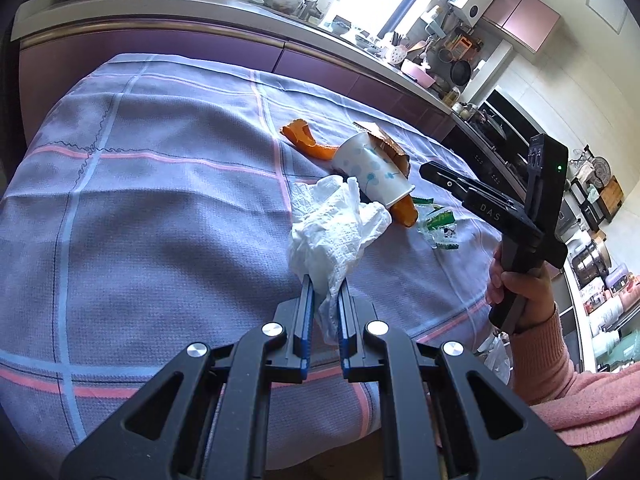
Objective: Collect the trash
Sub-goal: 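Grasp the gold foil wrapper with the right tool while the left tool holds the tissue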
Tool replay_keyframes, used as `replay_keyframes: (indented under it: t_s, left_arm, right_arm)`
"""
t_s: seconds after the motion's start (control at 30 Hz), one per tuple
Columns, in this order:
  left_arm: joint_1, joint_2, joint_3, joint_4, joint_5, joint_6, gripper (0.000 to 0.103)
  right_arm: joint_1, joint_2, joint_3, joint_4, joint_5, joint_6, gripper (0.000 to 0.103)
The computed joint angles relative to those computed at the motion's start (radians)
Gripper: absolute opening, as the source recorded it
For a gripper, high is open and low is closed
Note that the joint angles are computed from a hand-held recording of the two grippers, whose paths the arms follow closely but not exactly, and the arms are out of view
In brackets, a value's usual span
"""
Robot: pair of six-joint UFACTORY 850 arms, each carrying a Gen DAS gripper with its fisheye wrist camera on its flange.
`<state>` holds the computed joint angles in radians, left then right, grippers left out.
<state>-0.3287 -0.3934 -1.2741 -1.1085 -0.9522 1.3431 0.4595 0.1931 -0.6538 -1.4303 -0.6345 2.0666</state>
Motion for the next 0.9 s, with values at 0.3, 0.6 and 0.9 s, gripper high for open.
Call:
replay_keyframes:
  t_s: [0.3, 0.6, 0.9]
  left_arm:
    - [0.002, -0.01, -0.012, 0.005, -0.001, -0.013, 0.011]
    - [0.007, -0.009, -0.01, 0.001, 0.008, -0.017, 0.011]
    - [0.027, 0.001, -0.007, -0.031, 0.014, 0.005, 0.011]
  right_arm:
    - [-0.011, -0.068, -0.055, 0.064, -0.008, -0.131, 0.024]
    - [-0.038, -0.077, -0.068, 0.056, 0.011, -0.165, 0.002]
    - [0.001, -0.02, -0.053, 0.004, -0.061, -0.077, 0.002]
